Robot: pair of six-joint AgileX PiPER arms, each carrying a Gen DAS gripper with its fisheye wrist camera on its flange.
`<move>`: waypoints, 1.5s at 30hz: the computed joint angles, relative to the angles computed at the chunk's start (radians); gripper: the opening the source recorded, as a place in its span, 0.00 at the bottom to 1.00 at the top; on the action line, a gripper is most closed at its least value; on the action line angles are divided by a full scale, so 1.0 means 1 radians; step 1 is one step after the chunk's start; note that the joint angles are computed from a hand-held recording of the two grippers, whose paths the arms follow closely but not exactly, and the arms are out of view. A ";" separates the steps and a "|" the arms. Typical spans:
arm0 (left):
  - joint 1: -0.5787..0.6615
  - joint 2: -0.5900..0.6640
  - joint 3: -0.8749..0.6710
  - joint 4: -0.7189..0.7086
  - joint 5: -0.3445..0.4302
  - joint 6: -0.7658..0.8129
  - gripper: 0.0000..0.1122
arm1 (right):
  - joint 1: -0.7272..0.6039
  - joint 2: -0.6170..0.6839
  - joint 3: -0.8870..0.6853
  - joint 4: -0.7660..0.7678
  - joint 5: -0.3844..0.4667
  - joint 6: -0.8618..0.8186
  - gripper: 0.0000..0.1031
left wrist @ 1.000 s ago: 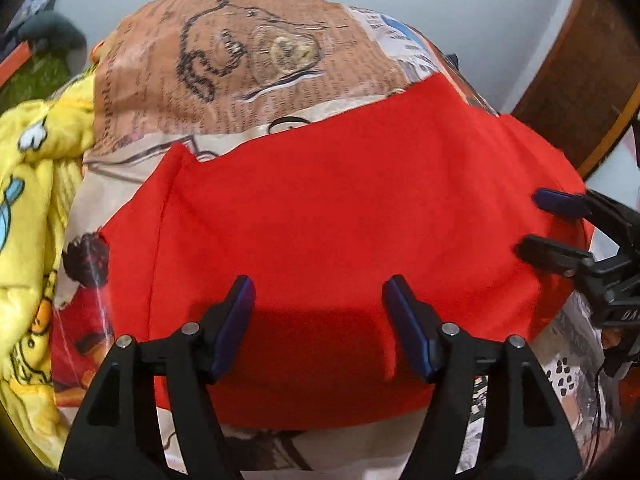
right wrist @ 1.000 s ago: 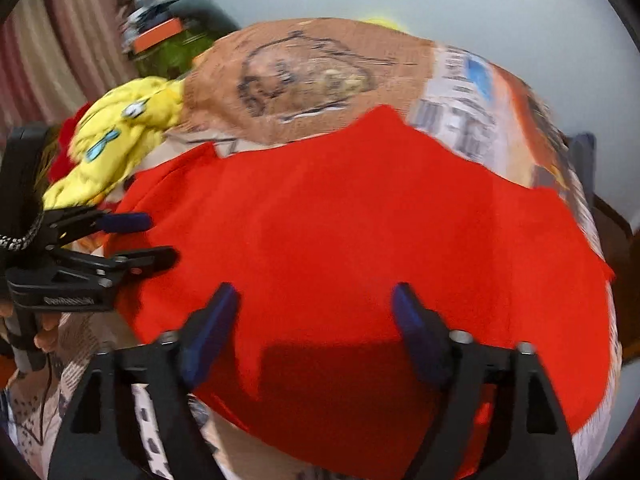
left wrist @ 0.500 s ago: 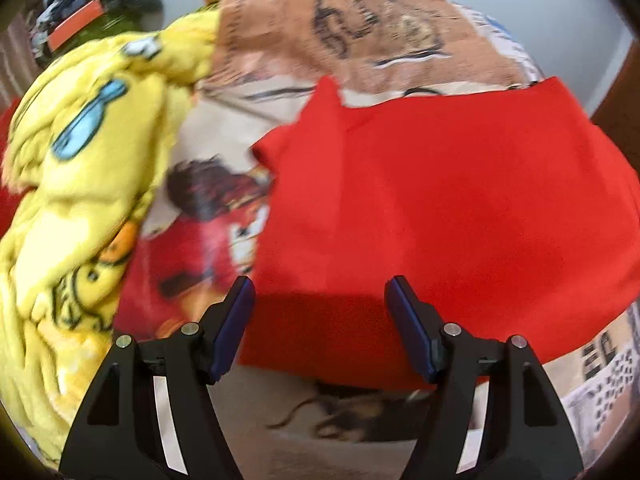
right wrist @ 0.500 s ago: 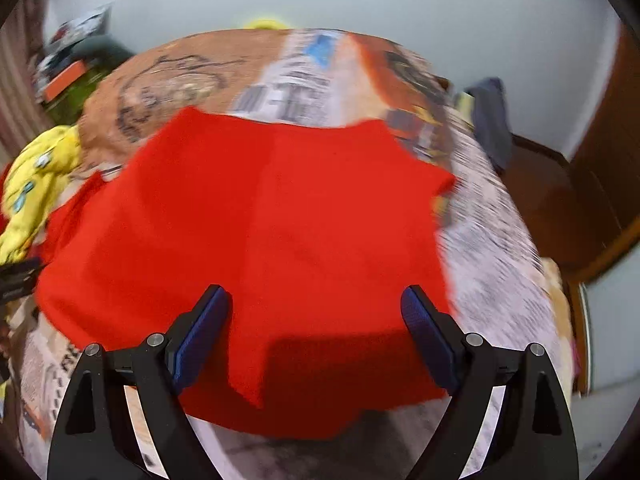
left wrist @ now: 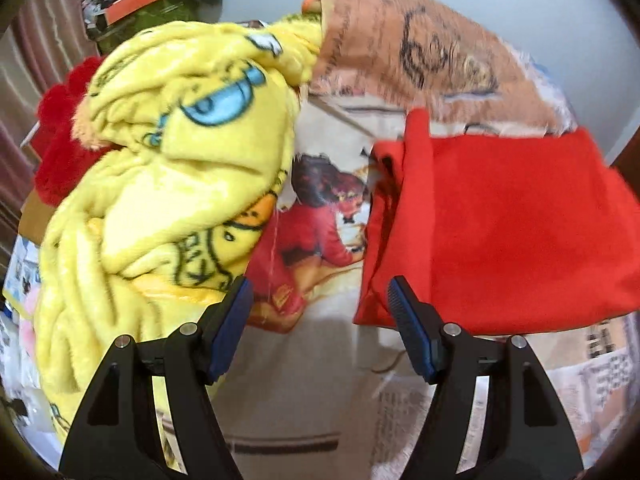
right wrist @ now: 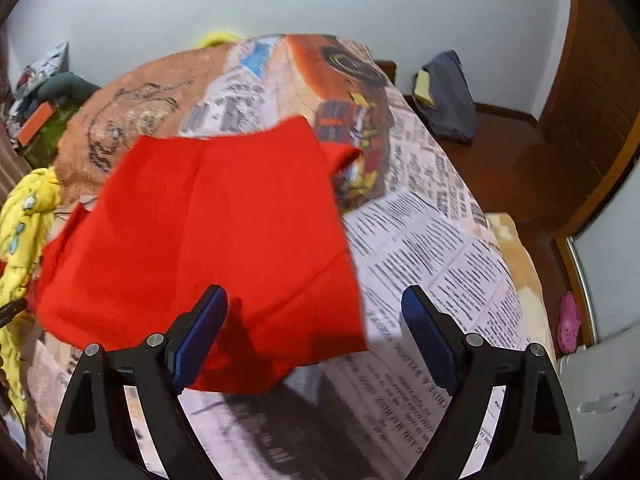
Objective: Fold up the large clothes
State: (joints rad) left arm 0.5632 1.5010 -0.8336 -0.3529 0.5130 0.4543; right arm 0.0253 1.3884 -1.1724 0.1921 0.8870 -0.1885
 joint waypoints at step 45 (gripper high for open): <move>-0.004 0.426 -0.235 -0.999 0.312 0.256 0.07 | 0.374 0.084 -0.132 -0.057 0.077 0.162 0.93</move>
State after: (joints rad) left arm 0.5596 1.9272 -1.0684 -1.3514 0.8250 0.7108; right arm 0.3994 1.4722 -1.3048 0.1347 0.9643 -0.0267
